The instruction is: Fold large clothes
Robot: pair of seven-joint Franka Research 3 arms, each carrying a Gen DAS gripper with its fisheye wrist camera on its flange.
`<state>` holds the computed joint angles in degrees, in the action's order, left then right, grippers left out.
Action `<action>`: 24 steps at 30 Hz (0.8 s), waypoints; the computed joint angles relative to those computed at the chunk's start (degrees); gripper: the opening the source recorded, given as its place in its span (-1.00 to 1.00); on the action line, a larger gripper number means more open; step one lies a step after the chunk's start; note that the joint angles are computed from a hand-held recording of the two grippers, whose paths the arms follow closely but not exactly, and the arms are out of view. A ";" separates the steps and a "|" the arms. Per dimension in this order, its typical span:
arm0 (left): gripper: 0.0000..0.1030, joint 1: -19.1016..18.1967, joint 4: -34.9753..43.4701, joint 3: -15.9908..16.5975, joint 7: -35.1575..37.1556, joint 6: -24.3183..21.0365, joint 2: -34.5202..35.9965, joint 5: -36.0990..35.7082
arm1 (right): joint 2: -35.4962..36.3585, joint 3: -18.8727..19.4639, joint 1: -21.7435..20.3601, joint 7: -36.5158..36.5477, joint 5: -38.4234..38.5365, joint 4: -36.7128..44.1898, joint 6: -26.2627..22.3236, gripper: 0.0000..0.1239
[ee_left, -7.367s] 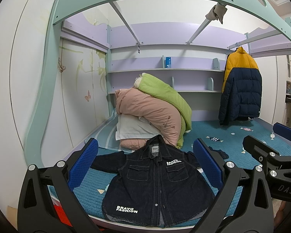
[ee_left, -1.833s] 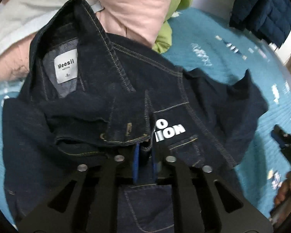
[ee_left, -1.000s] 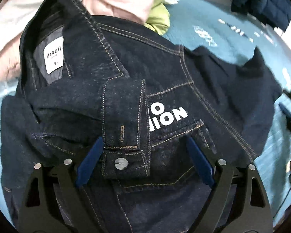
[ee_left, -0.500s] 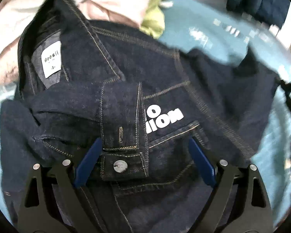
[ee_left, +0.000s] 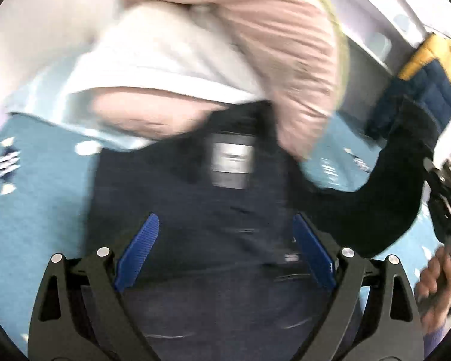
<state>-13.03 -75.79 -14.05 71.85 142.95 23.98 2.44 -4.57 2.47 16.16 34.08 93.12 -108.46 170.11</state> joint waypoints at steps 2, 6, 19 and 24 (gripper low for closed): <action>0.76 1.60 -3.22 0.88 -0.81 0.02 -2.41 -0.52 | 4.14 1.60 1.43 3.83 -5.00 3.03 -3.24 -0.95; 0.76 4.20 -9.89 2.17 -2.45 0.93 -6.18 -1.05 | 14.80 4.37 4.33 22.86 -27.37 8.96 -7.13 -0.95; 0.76 6.13 -11.92 1.09 -0.34 -0.55 -5.59 -3.66 | 18.84 7.51 2.46 45.12 -47.94 8.74 -14.02 -0.57; 0.76 4.57 -5.83 -0.23 2.33 -1.53 -1.59 -4.25 | 12.26 7.91 0.78 35.44 -41.71 3.84 -13.41 0.14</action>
<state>-8.46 -81.62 -14.28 74.18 141.42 22.39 -1.81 7.69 10.38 16.93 69.52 51.41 -104.62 156.70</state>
